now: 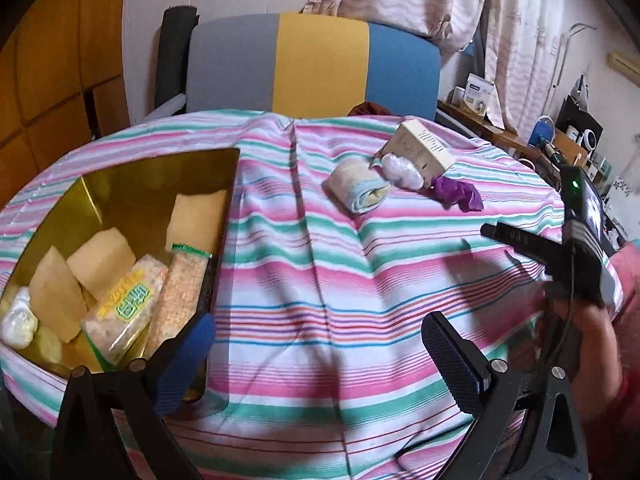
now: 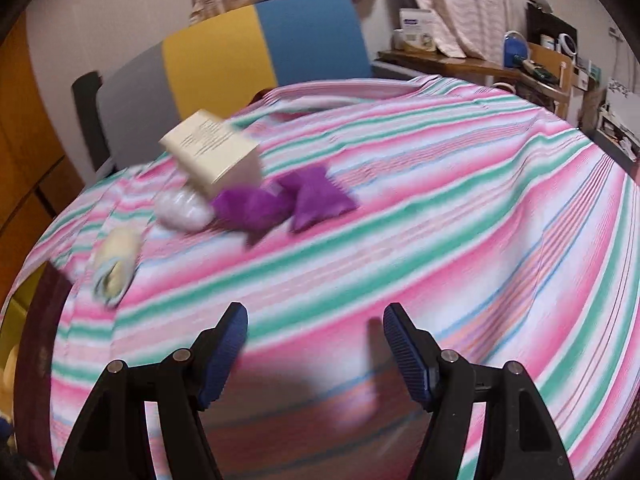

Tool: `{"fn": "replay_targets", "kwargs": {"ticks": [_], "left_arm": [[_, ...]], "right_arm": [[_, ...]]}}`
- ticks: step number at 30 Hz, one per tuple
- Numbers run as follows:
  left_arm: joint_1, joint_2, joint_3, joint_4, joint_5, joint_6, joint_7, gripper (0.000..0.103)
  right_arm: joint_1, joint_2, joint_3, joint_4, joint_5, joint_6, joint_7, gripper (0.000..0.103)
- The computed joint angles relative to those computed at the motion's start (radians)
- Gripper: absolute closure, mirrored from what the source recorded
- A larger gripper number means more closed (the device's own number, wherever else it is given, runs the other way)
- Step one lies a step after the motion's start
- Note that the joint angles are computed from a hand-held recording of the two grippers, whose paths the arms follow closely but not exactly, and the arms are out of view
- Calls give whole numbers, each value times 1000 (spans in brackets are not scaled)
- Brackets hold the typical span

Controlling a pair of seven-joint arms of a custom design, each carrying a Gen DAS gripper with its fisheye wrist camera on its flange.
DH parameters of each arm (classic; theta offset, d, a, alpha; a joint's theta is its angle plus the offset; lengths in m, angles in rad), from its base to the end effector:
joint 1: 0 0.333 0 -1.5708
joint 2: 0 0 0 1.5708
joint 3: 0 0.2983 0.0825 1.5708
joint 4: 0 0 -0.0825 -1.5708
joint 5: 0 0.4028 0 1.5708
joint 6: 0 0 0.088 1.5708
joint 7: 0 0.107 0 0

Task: Organize objects
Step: 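Grasp the purple packet with the right gripper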

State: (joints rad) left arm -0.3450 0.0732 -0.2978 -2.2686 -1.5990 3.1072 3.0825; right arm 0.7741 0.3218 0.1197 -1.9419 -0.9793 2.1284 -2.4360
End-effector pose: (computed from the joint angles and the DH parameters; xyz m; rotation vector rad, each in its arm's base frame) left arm 0.4730 -0.2487 0.3245 -1.2892 2.3305 -1.0643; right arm 0.4190 0.4591 0.2932 -0.9814 2.3709 -0.8099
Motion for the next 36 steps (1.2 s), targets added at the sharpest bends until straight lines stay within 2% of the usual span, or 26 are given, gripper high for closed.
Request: {"fn": "replay_targets", "kwargs": {"ticks": [2,4,12,13,17,19,21,26,31,33,35,36], "left_arm": [[-7,-2,-4,10,-56,9,79,0],[-17,0,-5,15,-63,13,102,0],[-34,20,-16,30,8,29,54,0],[-35,25,-18,34,19,32,42,0],[-30,45,-30,47,104,40,-48,0],[-24,60,-41,55,164,42,-111,0],[-13,75,-56,68,206,44,-164,0],[-10,123,-67,101,398,55,-368,0],[-71,194,-4,167,616,77,-619,0],[-175,227,112,199,754,77,-783,0],[-242,268,187,246,836,68,-872,0],[-307,290,265,272,903,48,-954,0]], "right_arm": [[-17,-31,-12,-32,-13,-3,-6,31],[-38,-48,-20,-49,-36,5,-12,31],[-127,-26,-42,-51,-108,134,-89,31],[-145,-15,-46,-47,-95,176,-116,32],[-167,-1,-68,-54,-84,260,-129,34],[-159,10,-76,-45,-90,259,-133,38],[-152,11,-81,-44,-107,266,-134,51],[-136,27,-82,-21,-118,239,-158,56],[-118,38,-83,5,-104,185,-184,59],[-109,37,-83,8,-109,161,-177,61],[-102,36,-83,9,-121,140,-167,63],[-100,36,-83,11,-125,131,-163,63]]}}
